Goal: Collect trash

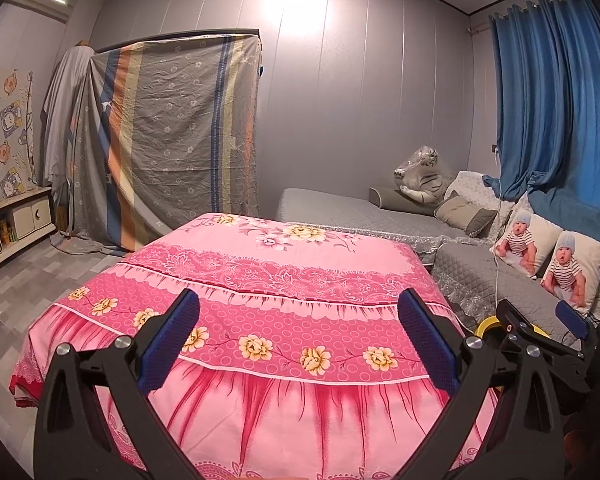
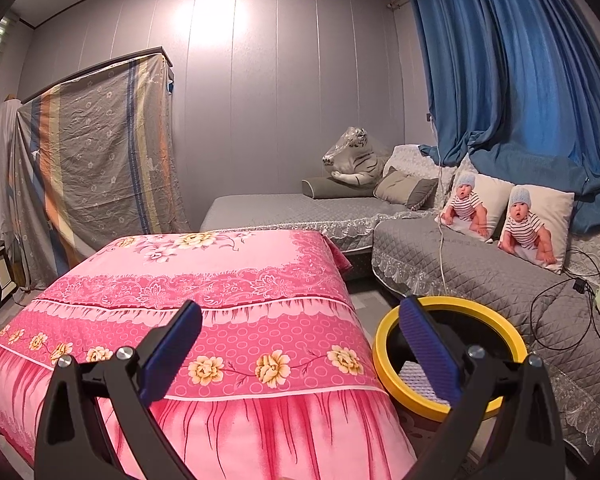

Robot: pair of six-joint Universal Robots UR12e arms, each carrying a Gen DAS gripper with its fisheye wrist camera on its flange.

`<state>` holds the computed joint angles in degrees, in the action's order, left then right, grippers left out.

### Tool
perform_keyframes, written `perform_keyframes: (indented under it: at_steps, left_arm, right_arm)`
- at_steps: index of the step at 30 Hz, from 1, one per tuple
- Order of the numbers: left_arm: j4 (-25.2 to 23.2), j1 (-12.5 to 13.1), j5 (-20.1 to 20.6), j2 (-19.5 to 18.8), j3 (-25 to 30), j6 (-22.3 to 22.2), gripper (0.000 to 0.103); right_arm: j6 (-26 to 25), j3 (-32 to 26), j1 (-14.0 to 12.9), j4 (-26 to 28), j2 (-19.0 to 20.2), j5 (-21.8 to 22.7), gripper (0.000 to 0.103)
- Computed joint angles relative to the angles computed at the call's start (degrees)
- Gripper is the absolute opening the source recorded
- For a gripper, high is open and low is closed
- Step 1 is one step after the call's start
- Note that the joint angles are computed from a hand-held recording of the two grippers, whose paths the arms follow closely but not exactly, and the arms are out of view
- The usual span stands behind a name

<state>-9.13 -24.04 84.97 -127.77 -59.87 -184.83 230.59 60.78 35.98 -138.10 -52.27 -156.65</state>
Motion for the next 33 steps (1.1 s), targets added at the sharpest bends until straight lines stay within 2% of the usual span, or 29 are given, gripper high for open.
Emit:
perform_keyframes:
  at_steps: [33]
  left_arm:
    - [-2.07,0.18,-1.62,-0.53,0.94,0.29,0.095]
  right_arm:
    - [4.25,0.94,-0.44,3.78,-0.91,2.13,0.095]
